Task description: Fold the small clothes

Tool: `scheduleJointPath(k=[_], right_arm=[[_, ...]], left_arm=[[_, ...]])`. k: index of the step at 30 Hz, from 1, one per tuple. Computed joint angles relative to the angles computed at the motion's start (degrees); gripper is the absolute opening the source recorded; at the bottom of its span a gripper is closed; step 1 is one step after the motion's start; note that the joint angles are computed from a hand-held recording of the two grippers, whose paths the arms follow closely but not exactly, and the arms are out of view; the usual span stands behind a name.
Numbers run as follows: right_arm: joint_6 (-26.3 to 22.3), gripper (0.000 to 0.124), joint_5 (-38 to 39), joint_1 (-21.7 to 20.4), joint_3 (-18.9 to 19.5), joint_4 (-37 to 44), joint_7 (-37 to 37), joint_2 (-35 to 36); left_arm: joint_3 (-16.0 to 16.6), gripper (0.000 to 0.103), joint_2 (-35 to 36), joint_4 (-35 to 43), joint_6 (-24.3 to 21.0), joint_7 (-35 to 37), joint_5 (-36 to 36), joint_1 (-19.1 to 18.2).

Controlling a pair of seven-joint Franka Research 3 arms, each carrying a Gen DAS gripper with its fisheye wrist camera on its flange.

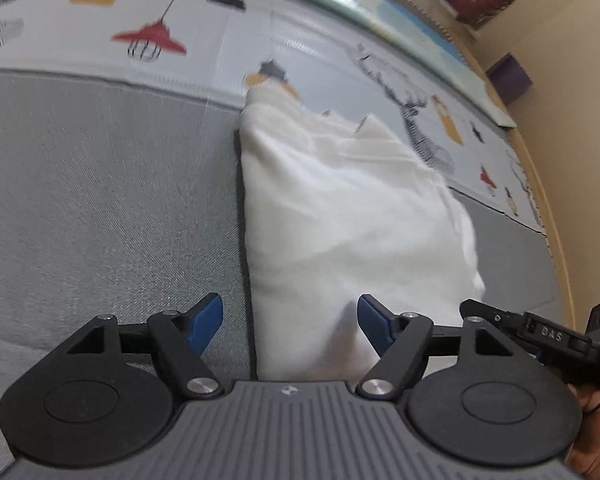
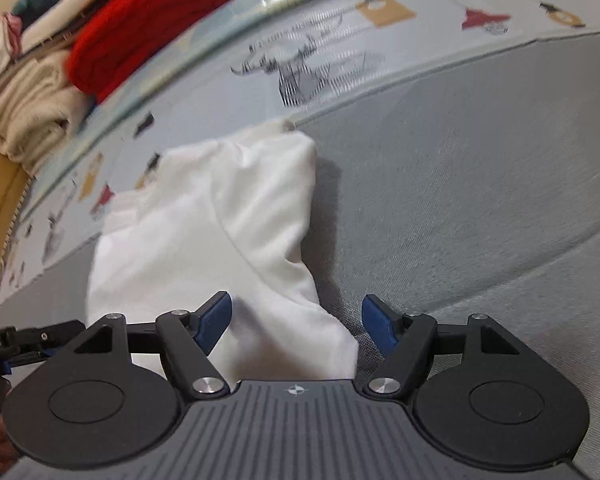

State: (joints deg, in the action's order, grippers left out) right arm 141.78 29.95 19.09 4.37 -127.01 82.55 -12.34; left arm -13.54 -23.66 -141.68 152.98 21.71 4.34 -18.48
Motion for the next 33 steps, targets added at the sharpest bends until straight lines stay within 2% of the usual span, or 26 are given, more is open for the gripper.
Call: scheduleJointPath(k=[3, 5, 8, 10, 12, 15, 18, 21, 23, 25, 27, 30, 33], right_arm=[[-0.55, 0.074, 1.97, 0.49, -0.31, 1.40, -1.42, 1.97], [-1.45, 0.070, 3.58, 0.75, -0.46, 2.40, -2.81, 2.89], [-2.22, 0.050, 5.66, 0.99, -0.33, 3.22, -3.88, 3.72], [-2.51, 0.039, 6.72, 0.81, -0.07, 3.93, -1.17, 4.17], [-2.47, 0.031, 8.41, 1.01, 0.16, 5.11, 0.30, 4.79], [-1.40, 0.029, 10.69, 1.88, 0.92, 7.18, 0.47, 6.90], [1.22, 0.029, 10.78, 3.09, 2.37, 10.31, 1.31, 10.24], [4.62, 0.029, 11.42, 4.51, 3.84, 14.92, 0.73, 14.69], [5.59, 0.029, 12.38, 5.02, 4.63, 18.16, -1.54, 17.81], [5.83, 0.029, 7.62, 5.68, 4.62, 20.20, 0.25, 19.83], [5.55, 0.034, 4.08, 5.85, 4.28, 20.07, 3.46, 19.83], [6.81, 0.036, 3.08, 5.73, 4.46, 18.20, 4.91, 17.96], [5.77, 0.036, -0.44, 6.01, 4.51, 17.93, 5.51, 17.40]], left_arm=[[2.36, 0.078, 2.69, -0.18, 4.00, 3.11, -3.18, -1.55], [2.78, 0.072, 4.02, 0.07, 6.37, 4.93, -3.82, -1.57], [1.44, 0.060, 5.74, 2.35, 4.35, 4.95, -1.74, 0.36], [0.38, 0.044, 6.26, 4.56, 1.31, 4.97, 1.30, 1.89], [-0.45, 0.039, 6.60, 7.69, -2.58, 6.39, 6.13, 3.67], [-0.07, 0.038, 6.08, 10.20, -4.84, 8.95, 11.72, 5.97], [2.52, 0.039, 4.82, 10.18, -5.55, 12.63, 10.69, 7.05], [2.88, 0.044, 3.03, 8.52, -7.48, 11.39, 11.39, 9.72], [2.74, 0.044, 1.40, 7.28, -10.64, 8.24, 10.95, 11.28], [3.46, 0.045, -0.63, 5.79, -11.62, 6.16, 9.03, 11.55], [4.03, 0.047, -1.91, 5.12, -11.23, 7.06, 7.56, 10.79], [1.32, 0.047, -1.45, 7.75, -16.51, 8.71, 12.43, 11.66], [1.07, 0.047, 0.63, 9.78, -19.18, 9.13, 13.08, 11.12]])
